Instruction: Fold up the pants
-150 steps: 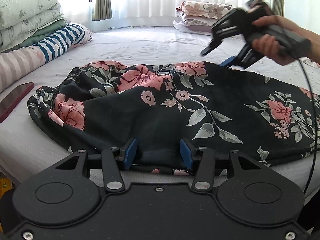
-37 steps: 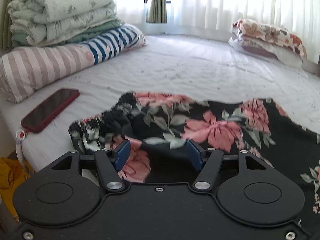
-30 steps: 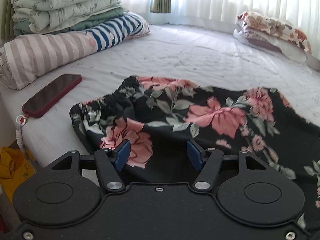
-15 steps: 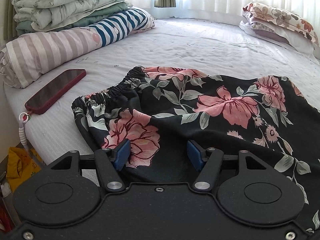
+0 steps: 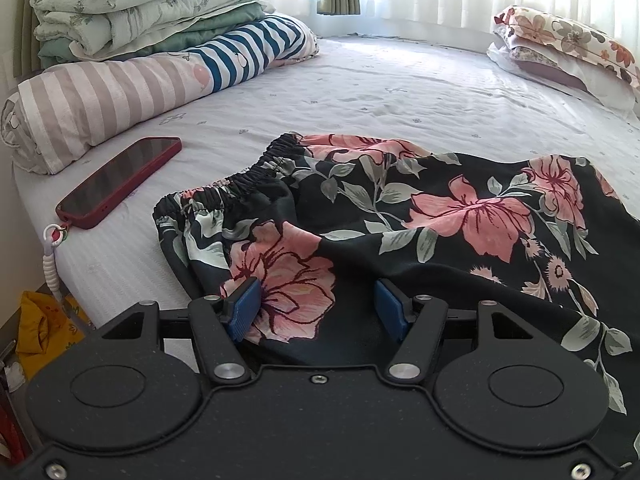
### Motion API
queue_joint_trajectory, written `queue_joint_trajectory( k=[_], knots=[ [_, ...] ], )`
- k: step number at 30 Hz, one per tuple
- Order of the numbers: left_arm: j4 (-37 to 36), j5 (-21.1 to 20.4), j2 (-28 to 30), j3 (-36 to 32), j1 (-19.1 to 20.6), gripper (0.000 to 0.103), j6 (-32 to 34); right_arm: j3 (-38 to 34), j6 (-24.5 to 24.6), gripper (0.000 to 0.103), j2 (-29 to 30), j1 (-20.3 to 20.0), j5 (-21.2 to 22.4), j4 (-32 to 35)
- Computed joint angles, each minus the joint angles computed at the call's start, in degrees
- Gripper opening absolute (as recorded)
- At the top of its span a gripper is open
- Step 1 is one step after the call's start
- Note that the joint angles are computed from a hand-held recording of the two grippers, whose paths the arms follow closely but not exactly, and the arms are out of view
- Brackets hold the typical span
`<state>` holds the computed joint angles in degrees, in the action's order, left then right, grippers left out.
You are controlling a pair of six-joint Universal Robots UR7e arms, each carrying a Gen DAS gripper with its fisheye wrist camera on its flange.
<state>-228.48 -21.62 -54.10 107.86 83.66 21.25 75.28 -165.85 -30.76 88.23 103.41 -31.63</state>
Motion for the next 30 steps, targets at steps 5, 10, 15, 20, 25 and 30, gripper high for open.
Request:
queue_joint_trajectory(
  k=[5,10,15,20,25,30],
  knots=[
    [-0.22,0.02,0.02,-0.36,0.28,0.063,0.25,-4.67,-4.09,0.096,-0.35,-1.78,-0.61,5.81],
    [-1.15,0.07,0.38,-0.76,0.34,0.063,1.22,-14.68,-12.61,0.083,2.12,-2.02,0.84,18.59],
    [-2.30,0.16,0.84,-1.14,0.32,0.063,2.57,-19.43,-23.54,0.015,5.11,0.17,8.01,22.90],
    [-2.38,0.21,0.90,-1.22,0.31,0.063,2.78,-13.90,-37.21,0.008,4.97,2.09,10.05,14.27],
    [-2.90,0.23,1.09,-1.38,0.27,0.063,3.12,-11.05,-50.54,0.007,5.81,4.40,10.43,8.27],
    [-3.19,0.16,1.15,-1.60,0.36,0.063,3.77,-11.22,-62.01,0.007,8.47,7.76,8.33,7.12]
  ],
)
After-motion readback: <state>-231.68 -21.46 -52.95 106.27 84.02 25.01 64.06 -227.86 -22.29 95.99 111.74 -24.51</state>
